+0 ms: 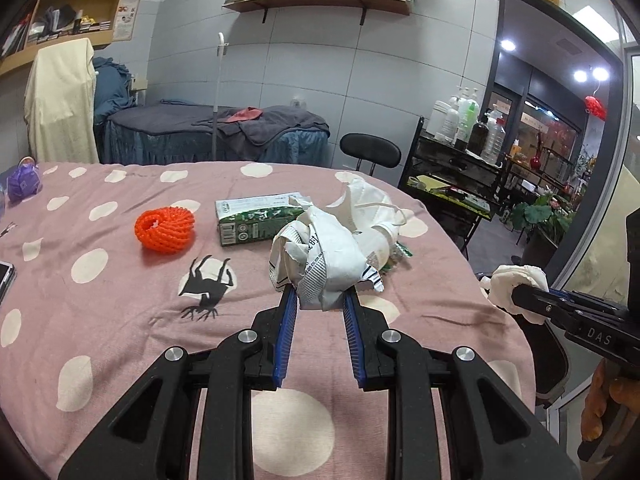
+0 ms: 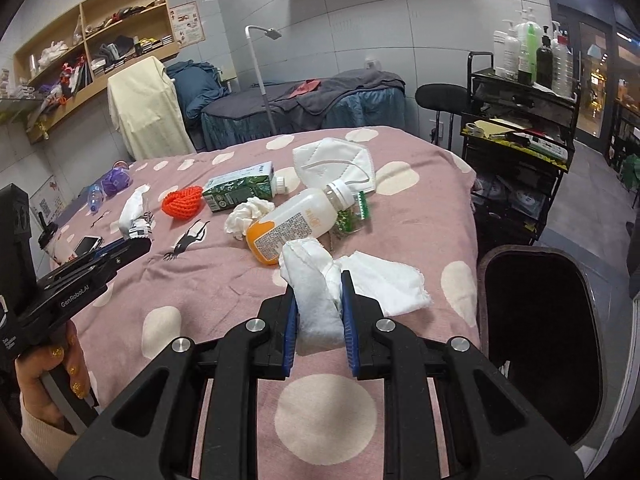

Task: Collect trash
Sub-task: 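Grasp the crumpled white wrapper with the left tool while the right tool lifts the tissue, then carry the white tissue over the brown bin and open the right tool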

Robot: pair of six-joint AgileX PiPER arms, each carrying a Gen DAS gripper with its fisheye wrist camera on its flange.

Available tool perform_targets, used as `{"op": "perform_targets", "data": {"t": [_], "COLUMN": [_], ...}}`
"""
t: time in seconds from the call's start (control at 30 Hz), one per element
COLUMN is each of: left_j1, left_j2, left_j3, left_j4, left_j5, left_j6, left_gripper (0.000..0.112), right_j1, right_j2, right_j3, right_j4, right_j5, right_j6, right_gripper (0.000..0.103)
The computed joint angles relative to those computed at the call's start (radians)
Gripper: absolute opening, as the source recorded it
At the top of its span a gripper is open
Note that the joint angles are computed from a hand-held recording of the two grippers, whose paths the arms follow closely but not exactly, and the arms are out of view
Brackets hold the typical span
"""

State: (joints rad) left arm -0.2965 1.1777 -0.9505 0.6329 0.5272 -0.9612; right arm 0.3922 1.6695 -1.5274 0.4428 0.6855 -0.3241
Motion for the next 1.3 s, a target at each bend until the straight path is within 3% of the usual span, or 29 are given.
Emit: {"op": "perform_targets", "data": {"t": [0.43,0.77,1.3], "left_j1": [-0.160,-0.250,-0.338], "left_j2": [0.107,0.186,0.319], "left_j3": [-0.077,-0.155,-0.289], "left_j4": [0.092,0.103,0.054], "left_j5": [-0.002,-0.009,-0.024], "left_j6": [-0.131,-0.138,-0.081], "left_gripper": [0.024,0.024,0.024], "right_j1": [-0.174,-0.301,-0.435], "right_j2": [-0.051,-0.057,0.109], "right_j3": [0.080,0.118,0.073], "right_j4": [0.052,0.032,-0.014], "right_j5": [-0.007,-0.032,-0.030], "right_j6": [-0.030,-0.011,0.054], "right_gripper": [0.020,0.020,0.020]}}
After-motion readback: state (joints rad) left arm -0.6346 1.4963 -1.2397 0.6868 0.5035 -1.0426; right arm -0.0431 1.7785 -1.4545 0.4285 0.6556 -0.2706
